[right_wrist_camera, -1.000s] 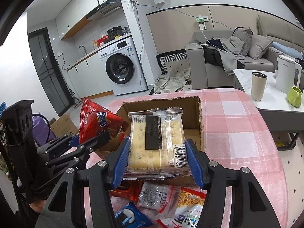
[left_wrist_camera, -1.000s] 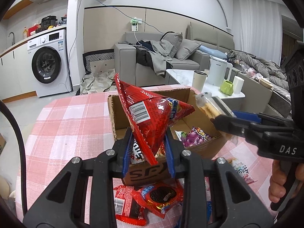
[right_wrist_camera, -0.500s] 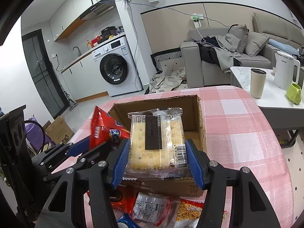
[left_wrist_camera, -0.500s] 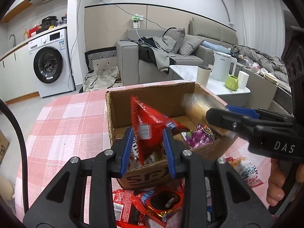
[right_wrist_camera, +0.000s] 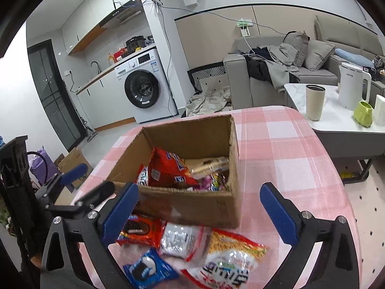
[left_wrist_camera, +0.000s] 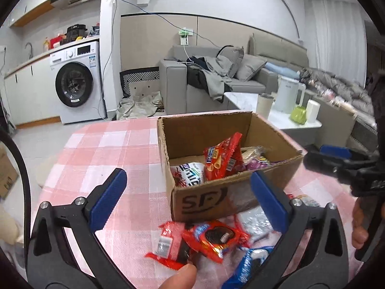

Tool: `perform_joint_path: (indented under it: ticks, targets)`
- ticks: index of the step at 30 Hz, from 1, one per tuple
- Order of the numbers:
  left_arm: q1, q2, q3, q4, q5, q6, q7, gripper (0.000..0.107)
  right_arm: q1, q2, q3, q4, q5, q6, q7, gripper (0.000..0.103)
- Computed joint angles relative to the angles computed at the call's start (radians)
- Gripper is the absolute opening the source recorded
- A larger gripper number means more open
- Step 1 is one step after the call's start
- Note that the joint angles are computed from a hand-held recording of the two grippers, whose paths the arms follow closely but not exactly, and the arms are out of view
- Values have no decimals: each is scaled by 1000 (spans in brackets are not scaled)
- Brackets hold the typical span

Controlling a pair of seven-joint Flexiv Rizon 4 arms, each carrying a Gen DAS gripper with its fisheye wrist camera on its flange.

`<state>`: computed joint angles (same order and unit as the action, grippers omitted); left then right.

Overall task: Organize snacks
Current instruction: 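Open both grippers to drop the red bag and cracker bar into the box, then move both tools back toward the snacks beside the box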

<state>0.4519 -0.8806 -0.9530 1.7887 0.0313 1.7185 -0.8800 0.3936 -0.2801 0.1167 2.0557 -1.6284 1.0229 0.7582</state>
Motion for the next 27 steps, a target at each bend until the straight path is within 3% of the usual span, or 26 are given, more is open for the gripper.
perform_joint_path:
  ticks: [3,10,16,19,23,27]
  targets:
    - [44,5,-28,41,-3,2,-18,102,19,20,14,29,42,-46,-30,103]
    - [84,31,-17,96,24,-1,-11,102,34,44,30,76,41,-74,-6,103]
    - [140,16,-51,161,83,60,-21,102,43,54,42,111,42,-82,26,103]
    - [145,29,-38,180,111,84,-42,102,44,57,46,122,32,-78,44,103]
    - [157,46,-40,183,110,24,-46,102,46,63,51,134,13,-79,56,103]
    - [148,39,-28,189,121,63,-27,102,64,64,63,137,67,-115,5,103]
